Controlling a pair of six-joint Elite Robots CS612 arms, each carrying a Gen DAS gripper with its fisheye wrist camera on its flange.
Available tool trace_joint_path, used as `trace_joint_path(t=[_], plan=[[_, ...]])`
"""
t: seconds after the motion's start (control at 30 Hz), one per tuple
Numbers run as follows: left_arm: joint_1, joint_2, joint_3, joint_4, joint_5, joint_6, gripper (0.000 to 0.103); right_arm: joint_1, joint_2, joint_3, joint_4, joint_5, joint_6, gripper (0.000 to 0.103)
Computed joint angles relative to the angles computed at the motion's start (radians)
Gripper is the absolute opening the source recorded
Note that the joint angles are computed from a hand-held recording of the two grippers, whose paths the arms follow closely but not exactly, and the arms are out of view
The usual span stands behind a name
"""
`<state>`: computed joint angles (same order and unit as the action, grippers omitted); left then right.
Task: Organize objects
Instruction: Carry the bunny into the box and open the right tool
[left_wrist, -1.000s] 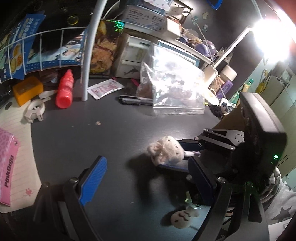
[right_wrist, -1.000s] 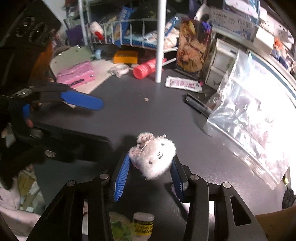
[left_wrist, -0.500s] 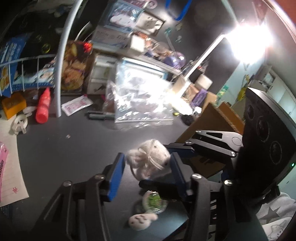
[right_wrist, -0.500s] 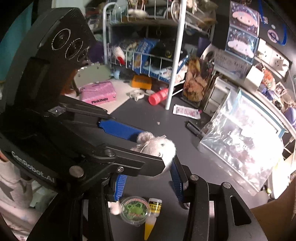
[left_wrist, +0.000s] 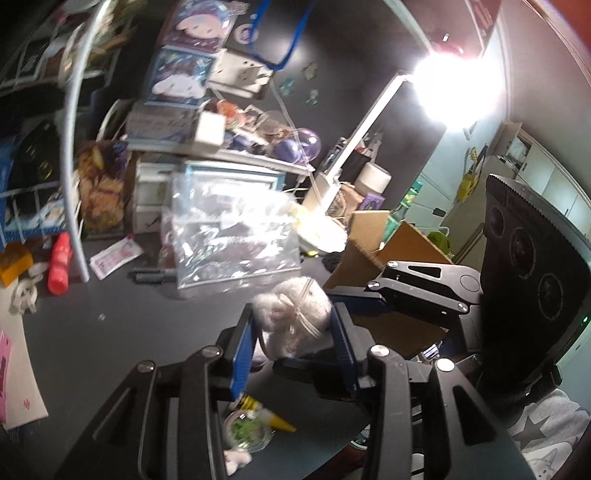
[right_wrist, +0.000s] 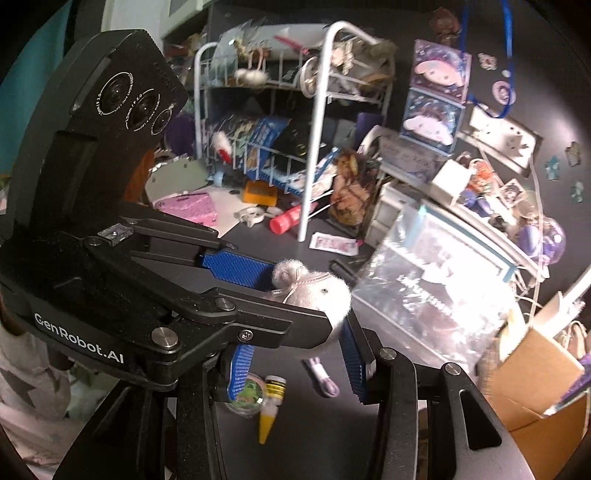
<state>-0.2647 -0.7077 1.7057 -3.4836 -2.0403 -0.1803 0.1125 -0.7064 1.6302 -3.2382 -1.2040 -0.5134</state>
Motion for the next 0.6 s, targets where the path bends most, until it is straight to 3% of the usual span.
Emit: trace_joint_path(t=[0.6], plan=[[-0.097, 0.006, -0.135, 0.163, -0.014, 0.084, 0.034, -0.103, -0.063, 0.078, -0.085, -0.03, 0.051, 0.039]])
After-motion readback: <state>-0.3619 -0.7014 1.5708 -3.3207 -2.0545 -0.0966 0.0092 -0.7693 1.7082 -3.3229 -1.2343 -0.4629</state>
